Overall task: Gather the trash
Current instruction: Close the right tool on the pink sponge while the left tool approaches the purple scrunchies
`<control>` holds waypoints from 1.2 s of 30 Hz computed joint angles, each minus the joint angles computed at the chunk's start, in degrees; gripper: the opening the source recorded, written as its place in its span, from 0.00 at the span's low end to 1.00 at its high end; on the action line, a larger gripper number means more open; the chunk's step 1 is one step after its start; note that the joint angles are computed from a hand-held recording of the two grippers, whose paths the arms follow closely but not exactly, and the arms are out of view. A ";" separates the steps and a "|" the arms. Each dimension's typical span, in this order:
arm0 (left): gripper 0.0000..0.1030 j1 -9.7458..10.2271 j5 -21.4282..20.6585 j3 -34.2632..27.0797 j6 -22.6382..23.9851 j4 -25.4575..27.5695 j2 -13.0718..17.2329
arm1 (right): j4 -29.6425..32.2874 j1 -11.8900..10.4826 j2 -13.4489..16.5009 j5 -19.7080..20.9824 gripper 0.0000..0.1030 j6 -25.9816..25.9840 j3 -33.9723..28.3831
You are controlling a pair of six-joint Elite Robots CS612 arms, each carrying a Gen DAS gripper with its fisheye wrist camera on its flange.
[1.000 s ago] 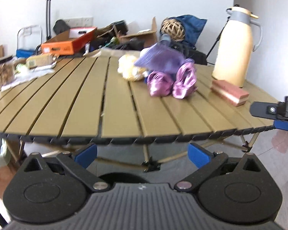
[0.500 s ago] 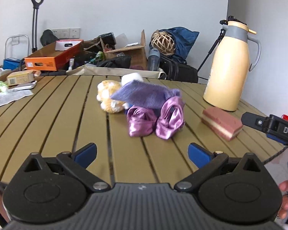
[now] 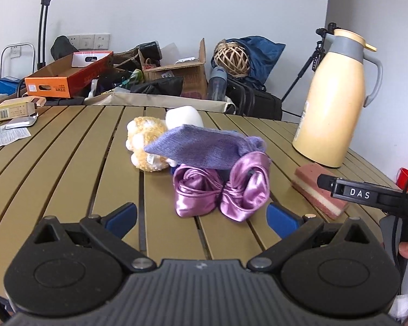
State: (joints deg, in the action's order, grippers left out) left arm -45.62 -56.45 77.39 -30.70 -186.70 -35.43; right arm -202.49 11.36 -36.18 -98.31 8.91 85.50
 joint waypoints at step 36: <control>1.00 0.65 0.62 -10.32 7.06 3.42 5.39 | -9.17 2.59 -1.84 -10.51 0.75 6.10 5.02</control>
State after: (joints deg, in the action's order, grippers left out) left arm -44.97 -55.82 67.08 -23.64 -183.28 -30.04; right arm -211.65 13.94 -38.02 -108.82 15.01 90.52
